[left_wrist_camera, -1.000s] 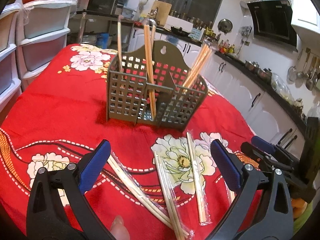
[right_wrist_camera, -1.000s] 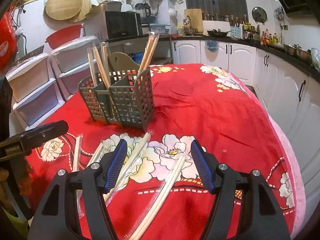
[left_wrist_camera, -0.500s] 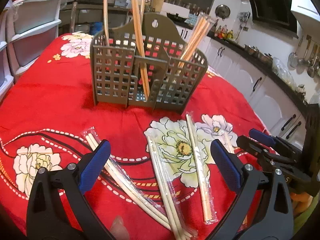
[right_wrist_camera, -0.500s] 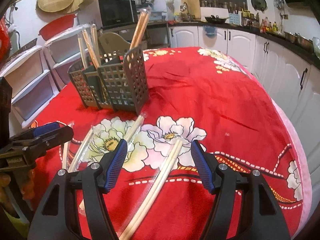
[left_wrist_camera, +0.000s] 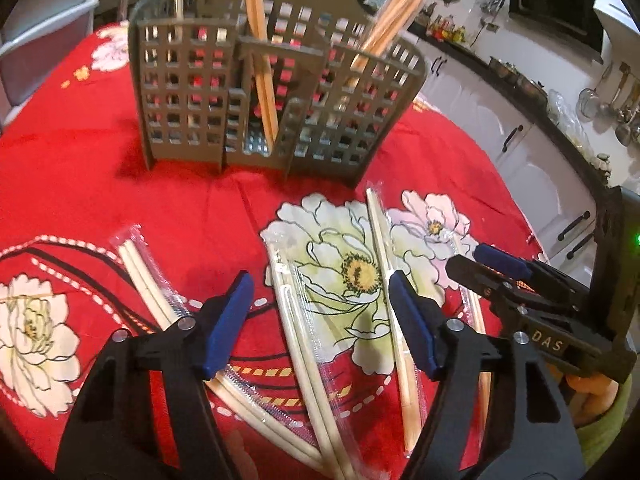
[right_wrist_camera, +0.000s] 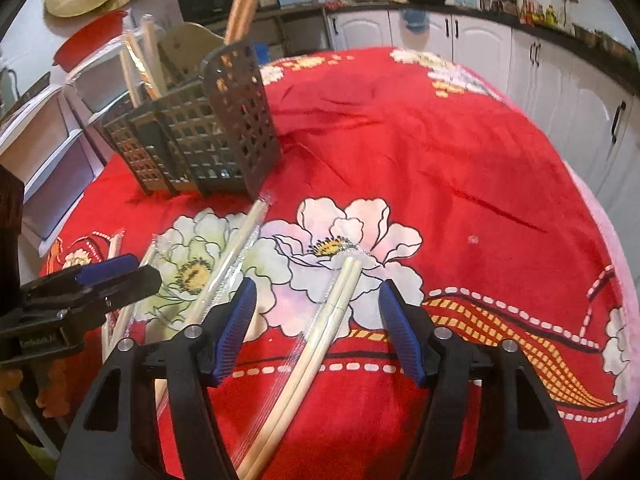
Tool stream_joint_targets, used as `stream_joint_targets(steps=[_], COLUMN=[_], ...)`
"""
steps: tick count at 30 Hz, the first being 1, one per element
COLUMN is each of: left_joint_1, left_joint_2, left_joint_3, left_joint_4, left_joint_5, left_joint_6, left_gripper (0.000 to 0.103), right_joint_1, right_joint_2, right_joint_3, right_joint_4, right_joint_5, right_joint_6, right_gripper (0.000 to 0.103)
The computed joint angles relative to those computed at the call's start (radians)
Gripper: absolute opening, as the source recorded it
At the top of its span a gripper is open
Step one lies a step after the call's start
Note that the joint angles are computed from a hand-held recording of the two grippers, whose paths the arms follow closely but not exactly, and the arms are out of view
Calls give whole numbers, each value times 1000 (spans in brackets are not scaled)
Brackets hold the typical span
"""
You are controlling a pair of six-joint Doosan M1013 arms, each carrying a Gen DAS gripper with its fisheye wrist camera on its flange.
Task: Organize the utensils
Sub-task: 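Close the left tool on a chopstick while the right tool grasps another chopstick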
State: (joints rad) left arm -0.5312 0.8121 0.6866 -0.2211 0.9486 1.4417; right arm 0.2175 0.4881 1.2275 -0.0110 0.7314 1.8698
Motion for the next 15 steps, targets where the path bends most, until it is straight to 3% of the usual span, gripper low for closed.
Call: stream_joint_targets(steps=[10,15], left_joint_1=[3,-12], left_joint_2=[68,116], left_joint_3=[-131,-229], left_joint_4=[22,115], left_joint_5=[132,210], left_joint_6=[-14,-34], left_gripper=[58,51], right_joint_1=[-12,-21], right_joint_2=[35,39], right_joint_3=[-49,-52], right_joint_4=[26,54], right_joint_5=[40,32], right_joint_6=[-8,-17], right_gripper=[49,37])
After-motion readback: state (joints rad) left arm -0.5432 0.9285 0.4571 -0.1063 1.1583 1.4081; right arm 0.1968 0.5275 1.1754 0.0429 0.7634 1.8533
